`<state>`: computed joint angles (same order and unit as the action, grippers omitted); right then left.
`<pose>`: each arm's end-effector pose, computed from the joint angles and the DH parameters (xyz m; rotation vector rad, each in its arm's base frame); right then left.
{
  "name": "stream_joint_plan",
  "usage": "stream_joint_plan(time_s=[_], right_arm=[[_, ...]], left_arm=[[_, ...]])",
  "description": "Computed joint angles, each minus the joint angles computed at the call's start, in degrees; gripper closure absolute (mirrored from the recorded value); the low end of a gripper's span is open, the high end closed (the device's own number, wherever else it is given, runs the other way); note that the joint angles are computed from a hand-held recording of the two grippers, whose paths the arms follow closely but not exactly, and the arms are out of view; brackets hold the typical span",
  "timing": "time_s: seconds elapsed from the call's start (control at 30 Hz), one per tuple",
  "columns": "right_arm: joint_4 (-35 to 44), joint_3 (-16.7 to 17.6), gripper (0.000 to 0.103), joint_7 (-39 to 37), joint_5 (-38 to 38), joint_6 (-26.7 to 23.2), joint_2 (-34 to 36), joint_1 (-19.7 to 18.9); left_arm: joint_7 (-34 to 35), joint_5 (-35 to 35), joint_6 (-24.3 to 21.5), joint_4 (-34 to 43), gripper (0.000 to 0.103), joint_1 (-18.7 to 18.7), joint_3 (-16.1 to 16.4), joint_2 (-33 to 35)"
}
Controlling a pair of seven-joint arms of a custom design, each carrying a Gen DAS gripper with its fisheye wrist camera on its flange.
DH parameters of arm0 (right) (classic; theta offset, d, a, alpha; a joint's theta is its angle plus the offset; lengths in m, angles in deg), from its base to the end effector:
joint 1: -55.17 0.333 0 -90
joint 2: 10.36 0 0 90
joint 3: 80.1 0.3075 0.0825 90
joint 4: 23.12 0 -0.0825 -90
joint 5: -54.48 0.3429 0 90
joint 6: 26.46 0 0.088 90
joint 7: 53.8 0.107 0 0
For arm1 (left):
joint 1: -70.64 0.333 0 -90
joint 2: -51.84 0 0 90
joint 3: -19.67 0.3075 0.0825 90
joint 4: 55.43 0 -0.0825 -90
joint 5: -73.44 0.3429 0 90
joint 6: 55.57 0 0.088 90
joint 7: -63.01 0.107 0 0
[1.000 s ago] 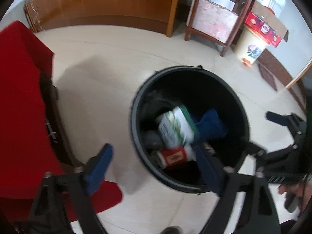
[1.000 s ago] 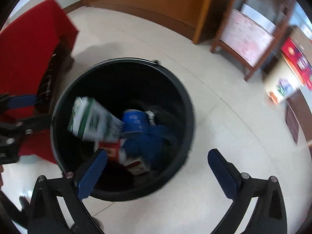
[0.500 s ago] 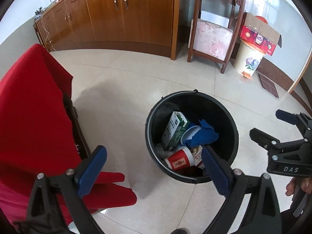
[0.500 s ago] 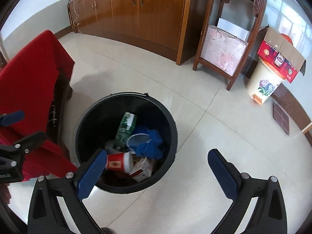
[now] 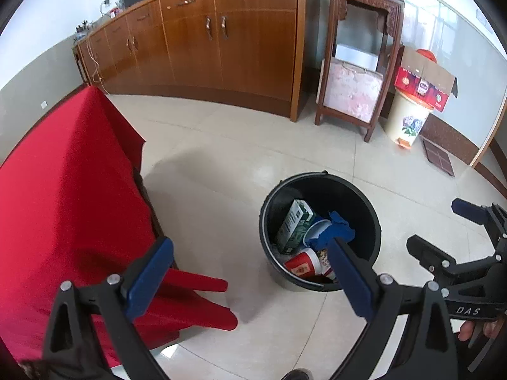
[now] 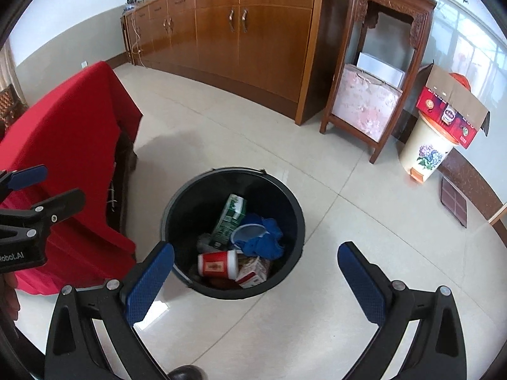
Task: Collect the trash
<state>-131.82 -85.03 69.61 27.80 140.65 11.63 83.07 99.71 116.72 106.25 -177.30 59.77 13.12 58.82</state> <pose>0.5718 0.2788 0.3873 -2.0342 1.5701 -0.5848 0.5260 -0.1993 0.4257 -1.7960 1.8399 -0.6229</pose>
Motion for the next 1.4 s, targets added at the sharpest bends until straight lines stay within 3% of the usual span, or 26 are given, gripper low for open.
stream_joint_plan(time_s=[0.27,0.43,0.63,0.77,0.87,1.1,1.4], right_arm=[[-5.0,0.3,0.000,6.7,-5.8,-1.6,-8.7,3.0],[-10.2,3.3,0.000,15.4,-11.8,-5.0,-17.8,2.9],[-15.1,9.2,0.000,29.5,-23.9,-9.0,-27.2,1.1],[-17.3,13.5,0.000,31.4,-24.6,-11.7,-32.5,-0.8],[-18.9,16.2,0.000,33.5,-25.1,-10.8,-36.4,-2.7],[-15.6,23.2,0.000,34.5,-27.1,-14.3,-39.9,-7.4],[-13.7,26.1,0.000,29.2,-24.7,-15.8,-41.8,-8.1]], left_arm=[[-5.7,4.6,0.6,-8.3,0.005,3.0,-2.2,-11.9],[-8.0,4.9,-1.8,-14.5,0.005,6.8,-5.9,-23.3],[-5.8,-0.7,-1.4,-22.5,0.005,8.7,-8.0,-36.2],[-4.4,-4.4,-1.2,-27.0,0.005,9.4,-9.6,-43.3],[-2.2,-6.7,-1.4,-27.3,0.005,10.2,-10.7,-45.9],[1.5,-10.0,-0.1,-27.9,0.003,13.7,-13.4,-52.4],[4.8,-16.7,2.5,-31.3,0.000,15.9,-15.1,-57.2]])
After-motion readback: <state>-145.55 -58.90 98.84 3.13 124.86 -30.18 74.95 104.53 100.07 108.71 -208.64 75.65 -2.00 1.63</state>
